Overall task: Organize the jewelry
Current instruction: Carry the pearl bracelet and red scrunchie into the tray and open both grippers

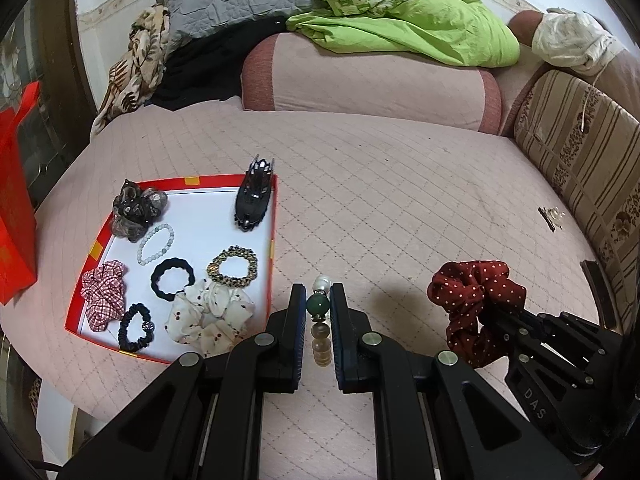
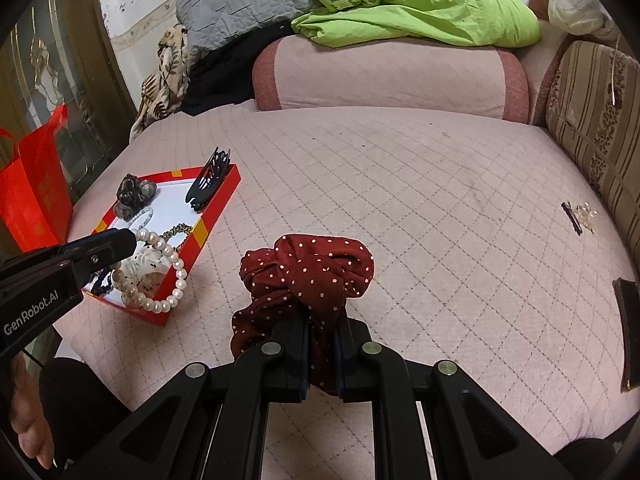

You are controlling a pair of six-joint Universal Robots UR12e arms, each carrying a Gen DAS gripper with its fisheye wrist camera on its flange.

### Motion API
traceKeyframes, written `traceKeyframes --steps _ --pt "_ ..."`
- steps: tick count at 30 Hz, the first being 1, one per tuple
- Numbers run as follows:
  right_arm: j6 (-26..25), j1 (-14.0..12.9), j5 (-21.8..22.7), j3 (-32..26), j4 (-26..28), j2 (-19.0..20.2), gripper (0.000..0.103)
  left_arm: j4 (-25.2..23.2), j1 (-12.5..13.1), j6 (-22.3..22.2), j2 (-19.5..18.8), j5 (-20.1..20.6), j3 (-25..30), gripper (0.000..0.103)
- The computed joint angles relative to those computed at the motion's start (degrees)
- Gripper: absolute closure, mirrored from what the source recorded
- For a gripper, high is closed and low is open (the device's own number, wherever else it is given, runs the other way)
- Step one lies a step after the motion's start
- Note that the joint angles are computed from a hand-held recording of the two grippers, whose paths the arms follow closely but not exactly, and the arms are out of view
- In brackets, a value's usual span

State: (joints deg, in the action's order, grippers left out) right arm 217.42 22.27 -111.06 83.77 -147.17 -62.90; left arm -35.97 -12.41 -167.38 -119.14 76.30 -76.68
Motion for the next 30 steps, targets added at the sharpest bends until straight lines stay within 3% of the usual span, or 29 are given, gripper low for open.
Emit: traceKeyframes --steps 6,20,25,30 --pt "-3.0 0.3 0.0 -3.4 1.1 1.4 0.092 0.7 1.4 -2.4 -0.4 -0.1 0.8 0.092" --pt "-6.5 0.5 5.9 -13.3 2.5 6.1 0.092 2.2 5.9 -8.7 -0.5 3.7 2.6 0.092" --pt "-9.0 1.3 6.6 -15.9 2.8 7.7 0.092 -0.1 8.1 -11.0 -0.7 1.4 3.8 0.092" --pt "-10.6 1.8 7.9 -18.7 3.0 9.3 0.092 -1.1 9.0 -9.5 -1.0 -0.3 5.1 0.092"
